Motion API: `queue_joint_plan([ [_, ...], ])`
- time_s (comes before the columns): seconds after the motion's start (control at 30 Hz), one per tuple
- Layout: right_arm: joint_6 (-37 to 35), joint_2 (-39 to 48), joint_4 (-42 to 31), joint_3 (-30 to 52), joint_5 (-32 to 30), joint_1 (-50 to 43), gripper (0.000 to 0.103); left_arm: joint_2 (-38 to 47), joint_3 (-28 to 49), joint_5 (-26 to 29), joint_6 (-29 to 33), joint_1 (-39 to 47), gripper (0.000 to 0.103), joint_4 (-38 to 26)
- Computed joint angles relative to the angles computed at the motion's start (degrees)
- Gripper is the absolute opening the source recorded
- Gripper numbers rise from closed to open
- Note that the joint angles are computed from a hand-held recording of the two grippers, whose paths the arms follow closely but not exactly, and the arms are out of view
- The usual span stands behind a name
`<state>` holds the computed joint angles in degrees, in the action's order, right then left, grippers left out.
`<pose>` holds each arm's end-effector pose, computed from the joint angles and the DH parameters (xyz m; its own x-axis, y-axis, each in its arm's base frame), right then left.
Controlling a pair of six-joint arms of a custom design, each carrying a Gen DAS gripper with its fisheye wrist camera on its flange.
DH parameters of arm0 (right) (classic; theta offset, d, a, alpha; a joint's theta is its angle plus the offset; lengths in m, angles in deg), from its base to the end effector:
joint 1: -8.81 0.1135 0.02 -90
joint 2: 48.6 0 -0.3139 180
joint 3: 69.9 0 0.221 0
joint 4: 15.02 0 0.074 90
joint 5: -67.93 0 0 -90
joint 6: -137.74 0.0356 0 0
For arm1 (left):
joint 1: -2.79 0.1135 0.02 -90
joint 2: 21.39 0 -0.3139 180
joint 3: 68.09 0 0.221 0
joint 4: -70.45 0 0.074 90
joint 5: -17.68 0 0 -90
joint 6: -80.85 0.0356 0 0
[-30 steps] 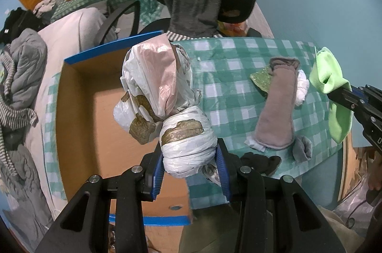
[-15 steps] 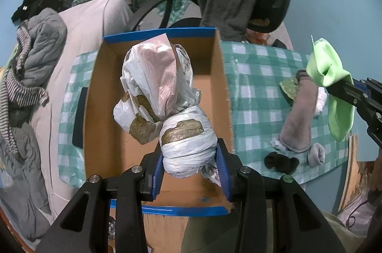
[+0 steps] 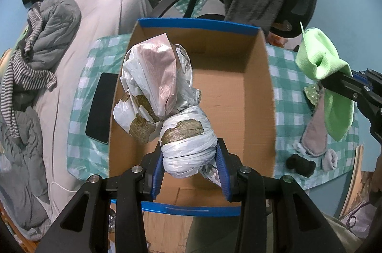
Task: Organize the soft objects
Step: 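Lift the plastic bundle with the left tool while the right tool carries the cloth over the box, then open the left tool over the box while the right tool drops the green cloth inside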
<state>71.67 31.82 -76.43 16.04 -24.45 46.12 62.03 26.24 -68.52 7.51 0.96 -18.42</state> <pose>0.1973 0.1522 0.3536 -0.8551 -0.1421 -0.4986 -0.3034 0.9170 0.2589 0.2237 -0.0095 0.3600 -0.9234 0.3157 -0.2184 0.3240 0.9461 -0.0023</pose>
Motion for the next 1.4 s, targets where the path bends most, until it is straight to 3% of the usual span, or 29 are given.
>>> queue_joint_plan([
  [0.33, -1.11, 8.72, 2.22, 4.16, -3.11, 1.46, 0.011, 2.96, -0.83, 0.31, 3.32, 5.19, 0.04, 2.28],
  [0.77, -2.31, 16.78, 2.25, 7.93, -7.54, 0.7, 0.012, 6.16, -2.48, -0.75, 3.33, 5.73, 0.042, 4.59],
  [0.87, -2.36, 17.84, 0.87, 9.5, -7.39, 0.97, 0.02, 6.26, -2.2, -0.82, 3.23, 5.76, 0.047, 4.39],
  [0.93, -2.49, 17.75, 0.34, 9.91, -6.06, 1.43, 0.042, 6.05, -2.34, -1.52, 3.34, 5.7, 0.055, 4.8],
  [1.0, -2.5, 17.42, -0.31, 10.23, -3.89, 2.17, 0.051, 5.84, -2.28, -1.85, 3.45, 5.67, 0.055, 4.77],
  [1.4, -0.27, 13.46, -1.63, 8.26, -1.95, 0.68, 0.057, 4.83, -0.7, -2.13, 2.59, 4.11, 0.055, 1.98],
])
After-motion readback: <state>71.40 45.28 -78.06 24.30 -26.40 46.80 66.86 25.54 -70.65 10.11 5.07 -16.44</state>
